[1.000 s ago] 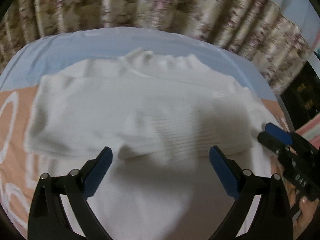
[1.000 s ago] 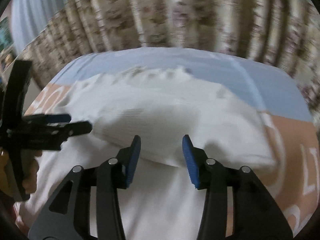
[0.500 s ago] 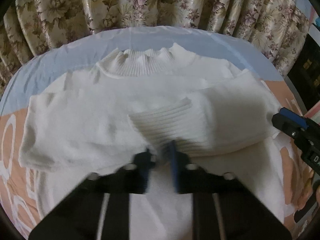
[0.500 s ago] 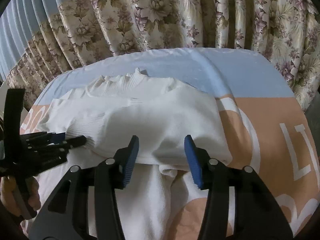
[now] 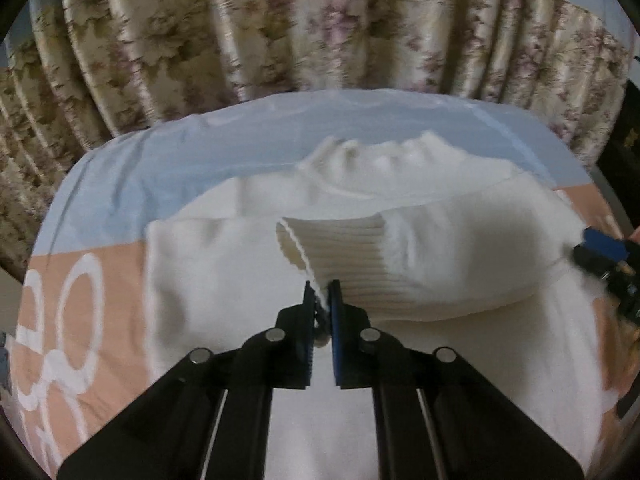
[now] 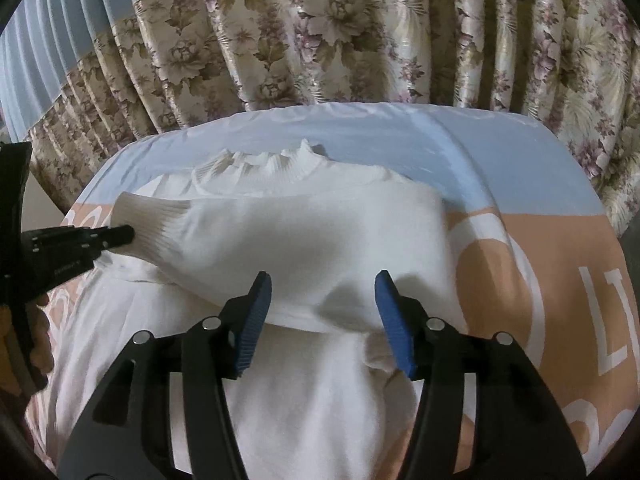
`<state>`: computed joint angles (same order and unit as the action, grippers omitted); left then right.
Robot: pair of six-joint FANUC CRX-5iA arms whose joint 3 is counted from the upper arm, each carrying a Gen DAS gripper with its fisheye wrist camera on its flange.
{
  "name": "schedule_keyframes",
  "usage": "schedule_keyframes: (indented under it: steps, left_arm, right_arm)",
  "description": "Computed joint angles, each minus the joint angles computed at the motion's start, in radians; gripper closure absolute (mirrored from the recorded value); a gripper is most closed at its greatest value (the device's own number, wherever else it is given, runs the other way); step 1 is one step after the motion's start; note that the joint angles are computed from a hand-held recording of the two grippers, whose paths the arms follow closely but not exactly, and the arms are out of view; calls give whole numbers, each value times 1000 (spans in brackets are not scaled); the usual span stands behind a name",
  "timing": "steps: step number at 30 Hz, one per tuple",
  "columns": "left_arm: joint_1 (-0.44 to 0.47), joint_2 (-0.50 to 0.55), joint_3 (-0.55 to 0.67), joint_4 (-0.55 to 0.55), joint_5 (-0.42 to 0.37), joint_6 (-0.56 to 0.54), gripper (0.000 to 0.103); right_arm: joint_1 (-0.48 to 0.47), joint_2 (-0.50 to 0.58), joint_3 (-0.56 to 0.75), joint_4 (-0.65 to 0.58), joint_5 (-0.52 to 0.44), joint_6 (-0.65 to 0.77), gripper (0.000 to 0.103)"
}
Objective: Fold small clothes
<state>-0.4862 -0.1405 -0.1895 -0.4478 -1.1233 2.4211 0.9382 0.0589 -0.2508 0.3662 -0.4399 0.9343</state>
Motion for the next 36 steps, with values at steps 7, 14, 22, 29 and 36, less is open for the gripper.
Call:
schedule_keyframes:
  steps: [7,14,22,29,36]
  left_arm:
    - [38,-39,-61,18,-3,-19,96]
    - [87,-78,-105,60,48,-48,96]
    - [144,-157,-135,52,13,-82,96]
    - [173,-175,-182,88,38,-109,96]
    - [170,-158,-175,83,32,-102,96]
  right_arm:
    - [-24,87,105,2,-66,-32,40]
    - [-50,198,274,-140,-217,95,75]
    - [-6,136,196,-117,-83,97,83]
    - [-32,130,214,-178,-115,144,55]
    - [-105,278,470,-332,-354,313,64]
